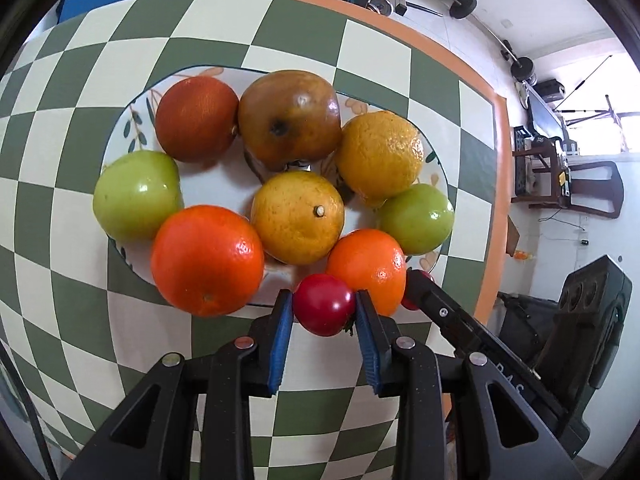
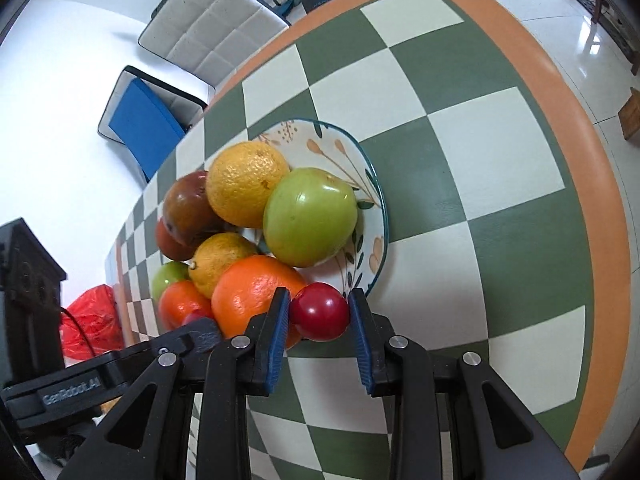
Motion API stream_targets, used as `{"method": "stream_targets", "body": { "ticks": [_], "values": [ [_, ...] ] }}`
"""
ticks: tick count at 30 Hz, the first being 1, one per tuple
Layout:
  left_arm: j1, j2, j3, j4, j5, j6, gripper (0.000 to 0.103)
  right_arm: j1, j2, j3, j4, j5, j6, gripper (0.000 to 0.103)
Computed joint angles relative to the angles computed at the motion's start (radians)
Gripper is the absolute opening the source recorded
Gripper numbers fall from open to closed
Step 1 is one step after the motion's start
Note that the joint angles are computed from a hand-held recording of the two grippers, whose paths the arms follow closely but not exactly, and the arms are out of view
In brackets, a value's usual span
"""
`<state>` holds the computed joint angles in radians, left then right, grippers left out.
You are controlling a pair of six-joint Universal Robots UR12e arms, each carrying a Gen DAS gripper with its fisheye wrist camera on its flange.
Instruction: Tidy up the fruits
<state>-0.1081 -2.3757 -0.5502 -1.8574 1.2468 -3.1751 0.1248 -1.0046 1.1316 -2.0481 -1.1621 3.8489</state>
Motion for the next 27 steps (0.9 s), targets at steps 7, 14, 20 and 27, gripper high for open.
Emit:
{"method": "stream_targets", "body": {
  "ticks": [7,14,20,27],
  "values": [
    [-0.007,-0.010,0.013,-0.001,0.017,-0.011,0.035,-0.002,0.015,0.000,-0.014,0.016,0.013,0.037],
    [-0.002,0.029,-0.045,0.053,0.055,-0.007,0.049,0.005,0.001,-0.007,0.029,-0.049,-0.029,0.058],
    [-0.018,0.111,-0.180,0.228,0.203,0.047,0.070,0.044,-0.016,-0.044,0.096,-0.259,-0.162,0.074],
    [-0.029,0.167,-0.298,0.363,0.344,0.073,0.097,0.077,-0.035,-0.057,0.106,-0.392,-0.238,0.092]
  ]
}}
